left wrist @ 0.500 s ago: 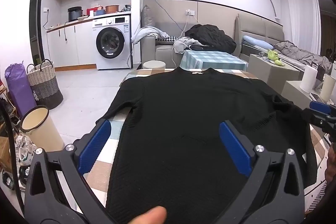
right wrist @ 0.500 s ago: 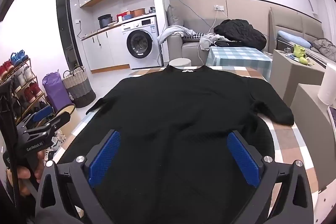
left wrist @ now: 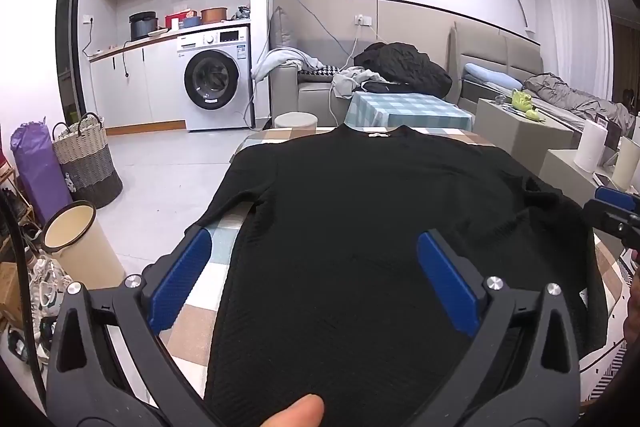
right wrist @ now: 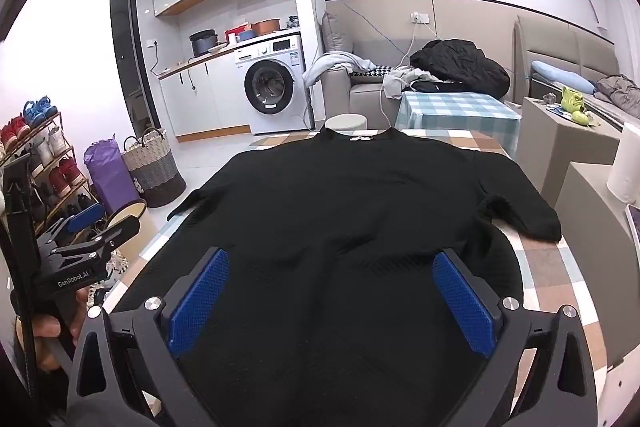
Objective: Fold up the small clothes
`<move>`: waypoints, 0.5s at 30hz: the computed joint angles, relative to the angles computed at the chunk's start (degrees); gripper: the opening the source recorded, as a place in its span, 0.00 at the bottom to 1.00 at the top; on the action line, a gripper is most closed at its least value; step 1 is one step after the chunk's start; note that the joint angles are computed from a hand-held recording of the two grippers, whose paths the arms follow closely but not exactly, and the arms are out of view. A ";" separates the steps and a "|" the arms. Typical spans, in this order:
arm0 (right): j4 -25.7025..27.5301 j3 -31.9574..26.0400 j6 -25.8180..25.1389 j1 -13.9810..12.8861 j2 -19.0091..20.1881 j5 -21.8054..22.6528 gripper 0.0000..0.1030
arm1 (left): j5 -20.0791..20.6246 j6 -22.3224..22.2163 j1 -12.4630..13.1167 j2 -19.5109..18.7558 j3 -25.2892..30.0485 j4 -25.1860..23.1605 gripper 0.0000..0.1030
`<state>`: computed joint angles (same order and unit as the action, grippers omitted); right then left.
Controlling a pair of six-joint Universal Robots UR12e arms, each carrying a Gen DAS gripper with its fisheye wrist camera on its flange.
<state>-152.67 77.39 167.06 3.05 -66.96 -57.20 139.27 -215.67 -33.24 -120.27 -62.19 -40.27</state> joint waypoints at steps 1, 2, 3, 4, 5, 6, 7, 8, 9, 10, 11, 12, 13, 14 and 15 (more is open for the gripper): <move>0.04 -0.03 -0.04 0.01 0.01 -0.02 1.00 | -0.28 0.10 0.16 0.14 -0.27 0.27 0.99; -0.12 0.08 -0.03 -0.01 -0.02 0.05 1.00 | -0.36 0.13 0.21 0.19 -0.33 0.35 0.99; -0.25 0.12 0.01 0.01 -0.03 0.03 1.00 | -0.15 0.10 0.18 0.11 -0.27 0.33 0.99; -0.48 0.28 0.13 0.04 -0.13 -0.10 1.00 | -0.02 0.02 0.13 -0.01 -0.01 -0.04 0.99; -0.50 0.32 0.10 0.07 -0.15 -0.21 1.00 | 0.00 -0.15 0.10 0.14 -0.02 -0.15 0.99; -0.57 0.39 0.07 0.07 -0.19 -0.20 1.00 | -0.17 -0.31 0.12 0.24 -0.16 -0.01 0.99; -0.58 0.35 0.15 0.08 -0.16 -0.18 1.00 | -0.17 -0.41 0.09 0.20 -0.11 -0.03 0.99; -0.60 0.34 0.19 0.09 -0.15 -0.24 1.00 | -0.13 -0.47 0.08 0.21 -0.12 -0.02 0.99; -0.62 0.34 0.20 0.10 -0.14 -0.28 1.00 | -0.18 -0.44 0.11 0.24 -0.21 0.15 0.99; -0.61 0.26 0.22 0.14 -0.08 -0.31 1.00 | -0.30 -0.51 0.14 0.24 -0.15 0.01 0.99; -0.57 0.24 0.19 0.13 -0.07 -0.25 1.00 | -0.18 -0.66 0.10 0.19 -0.07 -0.14 1.00; -0.68 0.22 0.33 0.13 -0.07 -0.22 1.00 | -0.16 -0.56 0.08 0.18 -0.13 0.01 0.99; -0.80 0.22 0.38 0.17 -0.06 -0.25 1.00 | -0.25 -0.40 0.10 0.20 -0.20 0.14 0.99; -0.82 0.24 0.39 0.19 -0.11 -0.32 1.00 | -0.22 -0.50 0.10 0.20 -0.17 0.00 0.99; -0.86 0.24 0.40 0.24 -0.10 -0.44 1.00 | -0.11 -0.72 0.09 0.24 -0.22 -0.11 0.99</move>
<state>-153.53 77.63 167.45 3.29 -67.05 -57.65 139.16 -216.39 -33.15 -120.03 -62.41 -40.38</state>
